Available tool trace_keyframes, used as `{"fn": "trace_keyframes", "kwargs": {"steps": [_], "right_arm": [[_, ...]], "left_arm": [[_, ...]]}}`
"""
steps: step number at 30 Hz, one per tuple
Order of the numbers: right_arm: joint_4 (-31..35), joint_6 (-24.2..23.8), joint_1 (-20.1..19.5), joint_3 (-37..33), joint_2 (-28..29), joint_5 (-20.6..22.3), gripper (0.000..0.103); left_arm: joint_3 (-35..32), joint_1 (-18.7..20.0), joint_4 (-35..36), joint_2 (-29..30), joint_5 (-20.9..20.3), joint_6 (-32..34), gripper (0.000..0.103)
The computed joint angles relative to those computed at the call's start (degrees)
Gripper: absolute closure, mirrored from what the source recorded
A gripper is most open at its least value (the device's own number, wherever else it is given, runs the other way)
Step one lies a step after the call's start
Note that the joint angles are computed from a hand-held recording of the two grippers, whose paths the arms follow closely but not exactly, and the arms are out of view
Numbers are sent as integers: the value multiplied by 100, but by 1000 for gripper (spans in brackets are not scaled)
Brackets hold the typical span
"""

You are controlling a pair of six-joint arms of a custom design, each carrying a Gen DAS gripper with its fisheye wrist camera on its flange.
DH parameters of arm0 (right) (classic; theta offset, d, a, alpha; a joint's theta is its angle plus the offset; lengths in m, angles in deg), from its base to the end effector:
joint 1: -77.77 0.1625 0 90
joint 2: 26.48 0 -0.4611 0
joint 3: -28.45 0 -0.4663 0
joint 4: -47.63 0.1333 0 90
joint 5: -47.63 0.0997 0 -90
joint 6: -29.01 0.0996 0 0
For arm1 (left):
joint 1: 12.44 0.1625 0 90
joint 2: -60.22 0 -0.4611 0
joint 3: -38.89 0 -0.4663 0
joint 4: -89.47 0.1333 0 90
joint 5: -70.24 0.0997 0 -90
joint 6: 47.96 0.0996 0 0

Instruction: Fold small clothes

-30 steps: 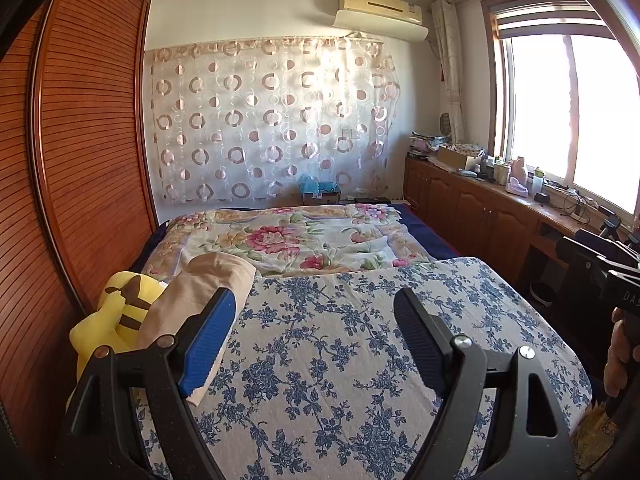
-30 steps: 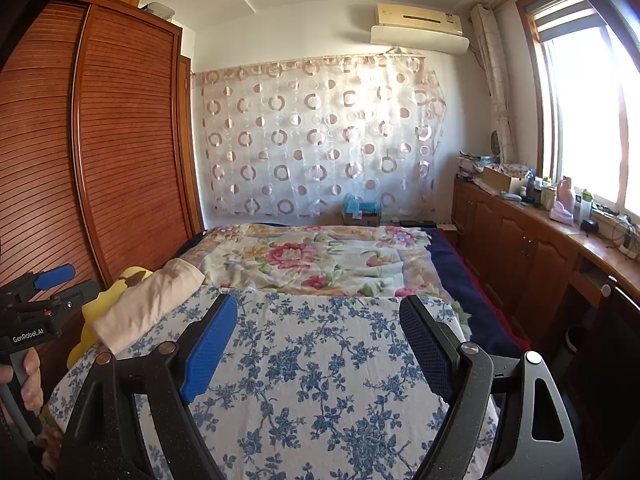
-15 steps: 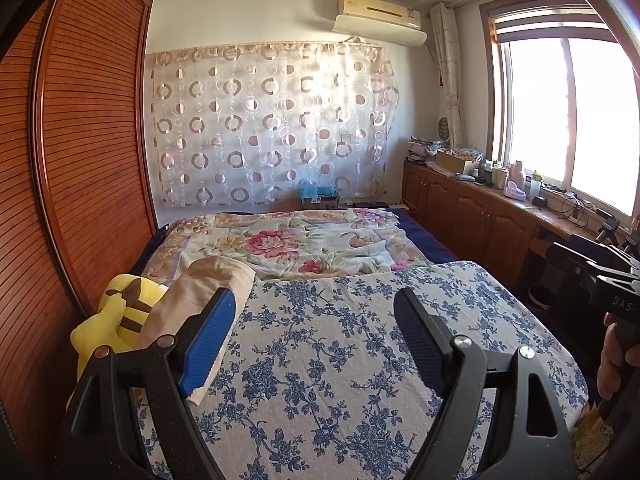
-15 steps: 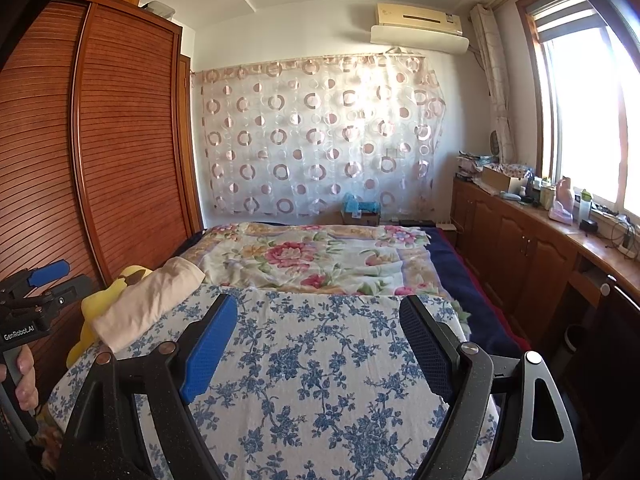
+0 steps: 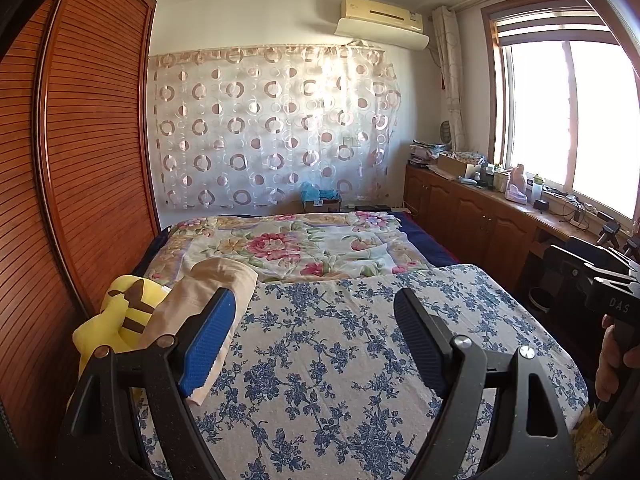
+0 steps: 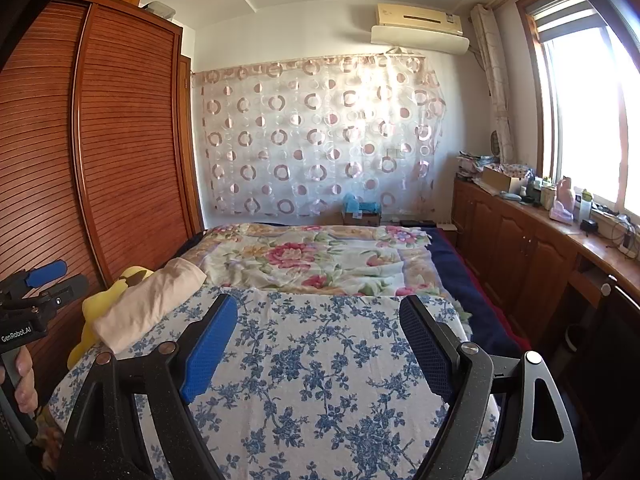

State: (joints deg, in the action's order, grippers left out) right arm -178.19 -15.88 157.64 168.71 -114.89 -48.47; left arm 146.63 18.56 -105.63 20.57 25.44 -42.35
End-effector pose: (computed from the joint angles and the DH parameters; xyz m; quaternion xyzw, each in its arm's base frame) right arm 0.0487 -0.4250 0.3455 0.1878 -0.7190 0.5742 0.3436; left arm -0.4529 -0.5101 0.0281 0.3648 0.8052 -0.4255 0.1939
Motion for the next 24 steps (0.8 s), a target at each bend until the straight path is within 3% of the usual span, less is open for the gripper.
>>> {"fn": "trace_keyframes", "kwargs": {"steps": [24], "right_arm": [[85,-55,-61,9,-75,86,18]], "left_arm": [[27,2,-67,12,0,26,21]]}}
